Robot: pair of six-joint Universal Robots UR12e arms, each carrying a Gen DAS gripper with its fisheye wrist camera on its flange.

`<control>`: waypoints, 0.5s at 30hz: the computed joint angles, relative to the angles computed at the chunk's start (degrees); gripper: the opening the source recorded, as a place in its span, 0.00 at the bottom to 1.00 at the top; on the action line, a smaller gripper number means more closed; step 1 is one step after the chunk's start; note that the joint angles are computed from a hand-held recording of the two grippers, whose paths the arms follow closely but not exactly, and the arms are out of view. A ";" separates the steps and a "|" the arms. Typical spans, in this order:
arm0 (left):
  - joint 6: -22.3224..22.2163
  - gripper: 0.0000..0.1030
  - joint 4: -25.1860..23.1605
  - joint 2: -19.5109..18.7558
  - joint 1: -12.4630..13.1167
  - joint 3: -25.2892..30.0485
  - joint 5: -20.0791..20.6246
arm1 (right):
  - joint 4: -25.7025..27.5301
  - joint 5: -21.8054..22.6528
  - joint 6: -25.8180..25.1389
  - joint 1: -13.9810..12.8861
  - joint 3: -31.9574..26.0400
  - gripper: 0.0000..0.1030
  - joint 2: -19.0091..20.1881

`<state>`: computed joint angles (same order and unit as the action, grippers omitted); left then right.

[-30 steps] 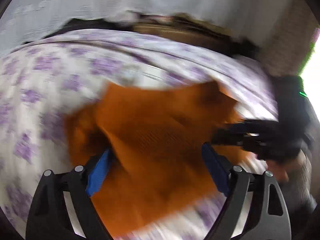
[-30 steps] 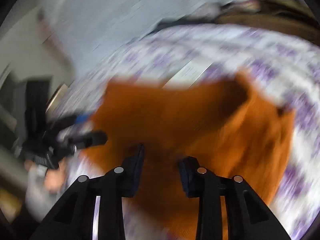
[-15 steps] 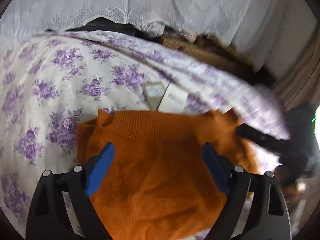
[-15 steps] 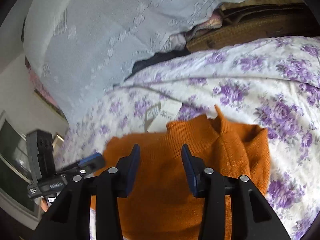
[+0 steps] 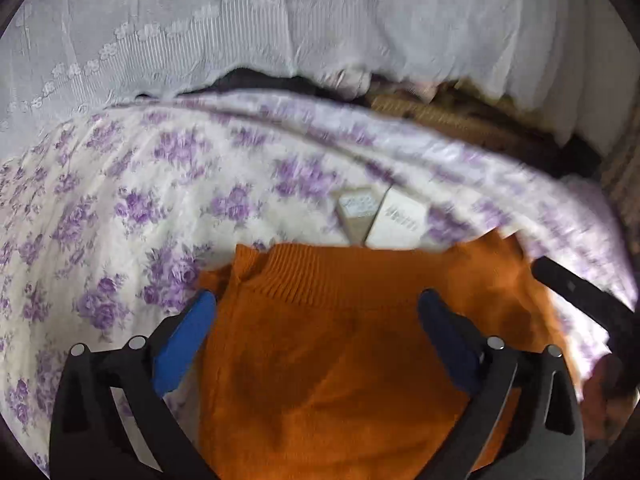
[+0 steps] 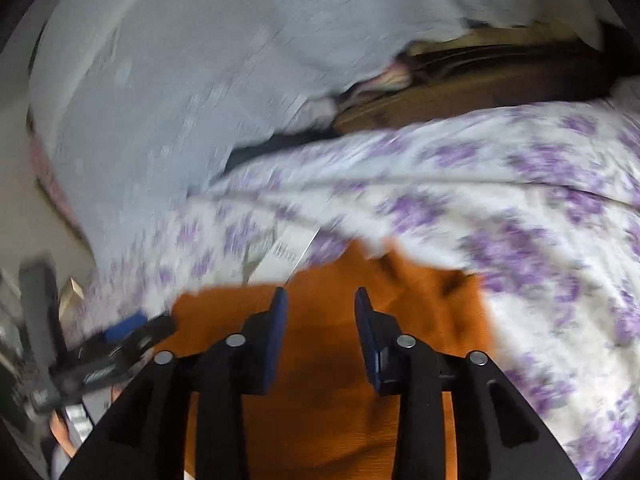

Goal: Fold small clothes
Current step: 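Press the folded cardigan flat with both open tools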

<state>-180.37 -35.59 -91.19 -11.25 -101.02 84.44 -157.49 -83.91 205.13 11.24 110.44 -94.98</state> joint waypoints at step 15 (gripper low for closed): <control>6.88 0.96 0.81 5.17 -3.69 -8.01 11.10 | 8.43 -14.07 -10.60 10.27 1.98 0.42 -2.55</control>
<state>-173.49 -34.79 -86.02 -14.94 -109.03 95.54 -149.06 -97.98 194.53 21.51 112.41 -97.54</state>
